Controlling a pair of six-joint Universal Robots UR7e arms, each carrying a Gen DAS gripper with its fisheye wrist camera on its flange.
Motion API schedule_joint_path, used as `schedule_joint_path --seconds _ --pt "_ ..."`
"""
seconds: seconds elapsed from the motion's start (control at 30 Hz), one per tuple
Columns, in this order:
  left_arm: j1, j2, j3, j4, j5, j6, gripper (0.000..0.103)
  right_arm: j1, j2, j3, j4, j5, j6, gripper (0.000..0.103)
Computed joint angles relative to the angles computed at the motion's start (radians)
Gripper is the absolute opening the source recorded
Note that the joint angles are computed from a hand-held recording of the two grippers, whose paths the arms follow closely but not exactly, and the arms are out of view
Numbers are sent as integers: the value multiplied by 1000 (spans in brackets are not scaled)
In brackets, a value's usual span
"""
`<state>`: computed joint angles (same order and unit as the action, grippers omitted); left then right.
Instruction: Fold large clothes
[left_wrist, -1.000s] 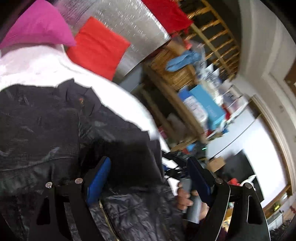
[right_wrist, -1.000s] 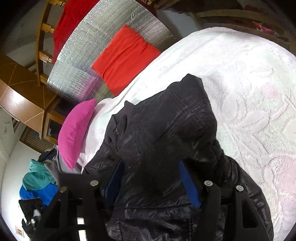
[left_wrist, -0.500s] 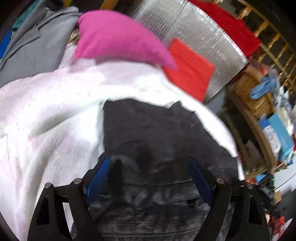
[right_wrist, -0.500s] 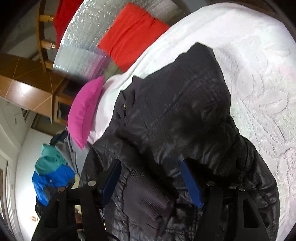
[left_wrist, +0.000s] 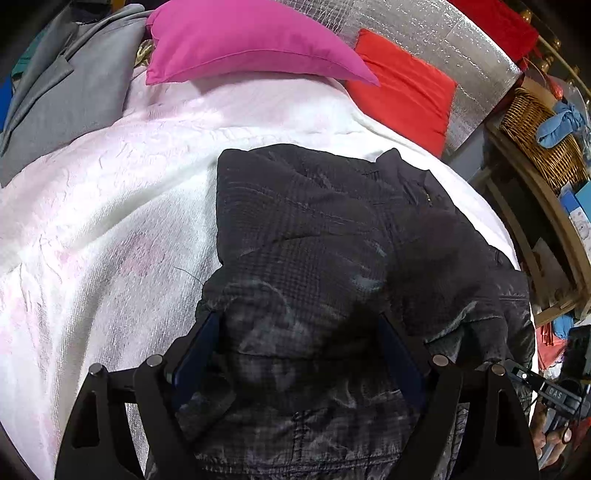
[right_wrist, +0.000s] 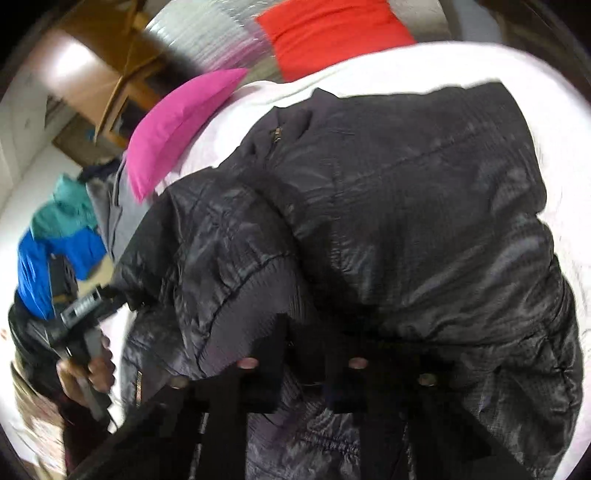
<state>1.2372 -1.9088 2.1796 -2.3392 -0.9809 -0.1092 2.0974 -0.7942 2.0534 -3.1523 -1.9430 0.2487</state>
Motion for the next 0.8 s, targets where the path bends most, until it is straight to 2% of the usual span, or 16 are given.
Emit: schedule_joint_path --seconds 0.27,0.33,0.47,0.53,0.6,0.63,0.67,0.73,0.8 --pt "-30 -27 -3 31 3 -45 87 96 37 -21 -237 -248 -78 11" --pt "-50 -42 7 19 -3 -24 87 96 57 -41 -277 -323 -80 11" --pt "-86 -49 23 32 29 24 87 57 72 -61 -256 -369 -37 11" --pt "-92 -39 28 56 59 41 87 28 60 -58 -202 -324 9 10" --pt "-98 -36 32 72 84 49 87 -13 25 -36 -144 -206 73 14" --pt "-100 -36 34 74 93 56 87 -38 2 -16 -139 -129 111 14" --pt "-99 -37 34 75 92 57 87 -55 -12 -4 -140 -86 127 15" --pt "-95 -39 30 79 83 54 87 -97 -49 36 -164 48 158 27" --pt "-89 -37 28 82 79 54 87 -119 -61 57 -193 121 162 52"
